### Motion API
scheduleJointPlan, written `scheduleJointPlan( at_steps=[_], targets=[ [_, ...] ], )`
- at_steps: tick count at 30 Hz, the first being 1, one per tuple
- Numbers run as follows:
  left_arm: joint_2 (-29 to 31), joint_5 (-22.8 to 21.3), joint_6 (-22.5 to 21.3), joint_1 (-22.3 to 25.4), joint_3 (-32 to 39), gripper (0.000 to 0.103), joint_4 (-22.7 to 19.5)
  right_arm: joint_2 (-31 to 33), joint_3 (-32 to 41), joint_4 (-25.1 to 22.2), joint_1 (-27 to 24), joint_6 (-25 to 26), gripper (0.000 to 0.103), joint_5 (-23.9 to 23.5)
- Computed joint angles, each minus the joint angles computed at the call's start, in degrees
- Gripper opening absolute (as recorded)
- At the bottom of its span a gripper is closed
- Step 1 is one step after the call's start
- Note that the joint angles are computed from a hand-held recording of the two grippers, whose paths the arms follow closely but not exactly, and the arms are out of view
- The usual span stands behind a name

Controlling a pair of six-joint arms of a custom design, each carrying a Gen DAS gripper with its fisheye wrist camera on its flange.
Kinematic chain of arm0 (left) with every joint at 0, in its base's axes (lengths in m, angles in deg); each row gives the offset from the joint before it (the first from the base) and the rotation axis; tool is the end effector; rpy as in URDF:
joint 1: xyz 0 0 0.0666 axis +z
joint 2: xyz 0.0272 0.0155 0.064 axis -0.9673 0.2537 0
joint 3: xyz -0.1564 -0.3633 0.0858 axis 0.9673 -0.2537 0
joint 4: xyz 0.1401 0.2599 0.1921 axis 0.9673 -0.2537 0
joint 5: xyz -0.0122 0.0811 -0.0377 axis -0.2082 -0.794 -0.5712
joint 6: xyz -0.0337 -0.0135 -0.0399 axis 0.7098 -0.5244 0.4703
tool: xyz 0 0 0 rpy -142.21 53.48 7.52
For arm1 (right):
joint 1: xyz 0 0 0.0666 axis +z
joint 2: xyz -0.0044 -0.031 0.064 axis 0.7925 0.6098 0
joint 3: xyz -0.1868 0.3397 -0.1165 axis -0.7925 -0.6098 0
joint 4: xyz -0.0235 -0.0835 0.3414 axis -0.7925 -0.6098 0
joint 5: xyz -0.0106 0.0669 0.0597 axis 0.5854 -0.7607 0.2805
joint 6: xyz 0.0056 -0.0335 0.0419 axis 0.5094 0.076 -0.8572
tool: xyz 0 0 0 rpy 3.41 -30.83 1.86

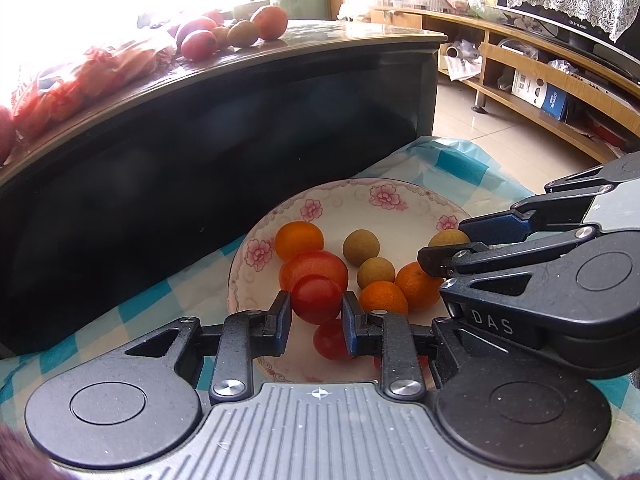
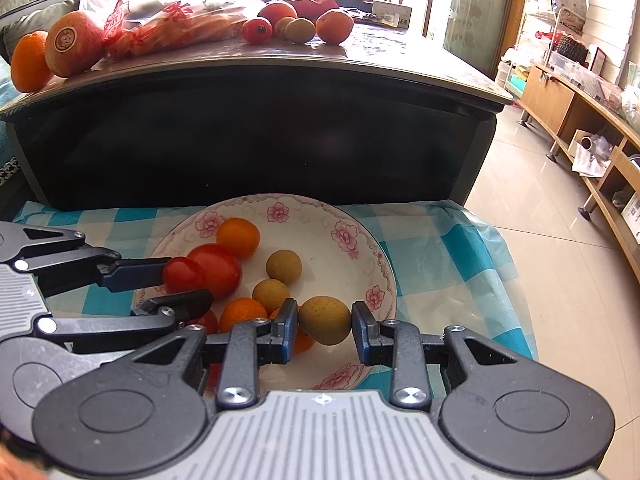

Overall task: Organize fruits
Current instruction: 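Lower both held fruits into the plate and open both grippers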

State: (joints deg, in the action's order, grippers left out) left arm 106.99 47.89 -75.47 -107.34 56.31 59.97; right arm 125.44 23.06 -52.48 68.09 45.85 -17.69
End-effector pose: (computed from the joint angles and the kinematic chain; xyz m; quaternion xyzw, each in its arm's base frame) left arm 0.5316 -0.3280 0.3007 0.2436 0.8926 -0.0433 0.3768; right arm 0.5250 0.1410 0.3045 -0.0550 0.9312 -0.0079 0.3602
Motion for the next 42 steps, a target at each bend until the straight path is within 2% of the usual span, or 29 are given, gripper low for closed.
scheduleJointPlan(
  at_steps=[18,32,39,42],
  targets=[
    [1.09,-0.53,-1.15,-0.16,0.93,0.035,-0.88,1.91,1.0,2.24,-0.09,1.91,0.034,-0.36],
    [0.92,-0.62,-0.19,0.18,0.7,0.044,-0.9,2.01,0.92,2.44,-0.21,1.43,0.035,-1.53],
    [0.47,0.49,0.97,0.69,0.61,0.047,-1.59,1.73,0.63,2.7,-0.42,0.19,0.035,-3.01],
    [0.12,0.5,1.21,0.84,0.36,0.048,-1.55,1.42,0.63,2.62,-0.78,-1.64,0.035,-6.44]
  ],
)
